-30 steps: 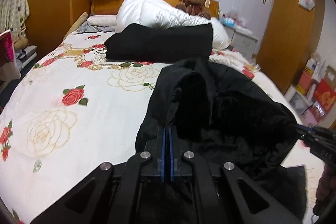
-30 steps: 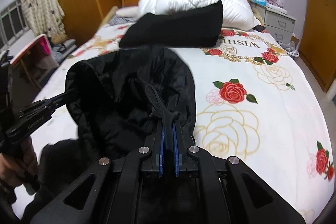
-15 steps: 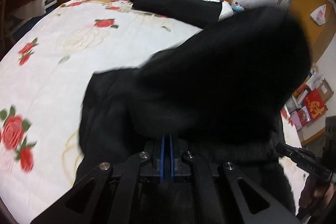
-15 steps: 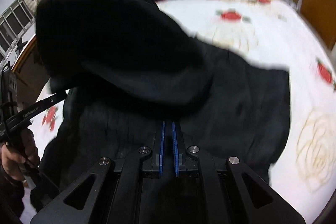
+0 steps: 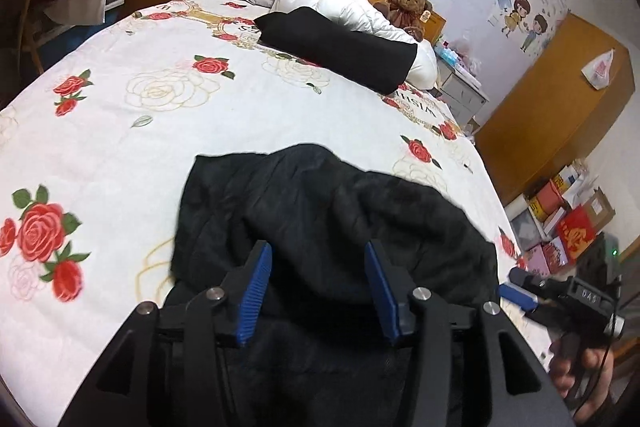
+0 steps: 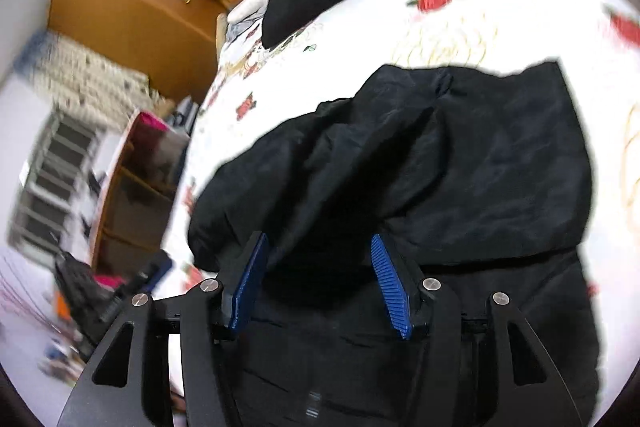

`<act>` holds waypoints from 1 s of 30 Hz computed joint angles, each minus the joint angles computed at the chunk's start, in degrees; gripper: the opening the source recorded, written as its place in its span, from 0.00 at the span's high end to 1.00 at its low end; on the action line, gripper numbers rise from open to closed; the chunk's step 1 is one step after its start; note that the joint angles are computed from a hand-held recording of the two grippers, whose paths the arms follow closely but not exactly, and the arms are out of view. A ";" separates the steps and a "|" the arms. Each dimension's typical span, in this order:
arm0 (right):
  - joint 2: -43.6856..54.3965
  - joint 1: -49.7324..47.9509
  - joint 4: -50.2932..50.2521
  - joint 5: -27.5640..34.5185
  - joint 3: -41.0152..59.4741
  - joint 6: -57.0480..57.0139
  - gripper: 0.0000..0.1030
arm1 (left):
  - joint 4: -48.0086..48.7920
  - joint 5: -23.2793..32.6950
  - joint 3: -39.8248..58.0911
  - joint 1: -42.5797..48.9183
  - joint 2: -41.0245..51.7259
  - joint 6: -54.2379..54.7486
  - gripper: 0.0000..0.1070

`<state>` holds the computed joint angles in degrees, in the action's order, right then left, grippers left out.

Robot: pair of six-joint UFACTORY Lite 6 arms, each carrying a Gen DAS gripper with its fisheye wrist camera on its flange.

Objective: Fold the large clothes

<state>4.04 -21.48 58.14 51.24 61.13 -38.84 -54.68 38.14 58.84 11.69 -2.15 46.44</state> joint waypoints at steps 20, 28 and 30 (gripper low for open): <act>-1.47 6.78 -6.39 -9.40 -12.26 2.88 0.73 | -1.75 -8.29 -9.85 -11.90 6.44 4.23 0.45; -3.35 6.04 5.56 -5.16 -11.14 -0.63 0.48 | -4.20 -4.06 -10.91 -5.04 -0.56 4.36 0.45; -0.79 9.47 6.54 -7.62 -10.27 0.03 0.48 | -4.87 -4.89 -10.36 -5.35 0.56 4.37 0.45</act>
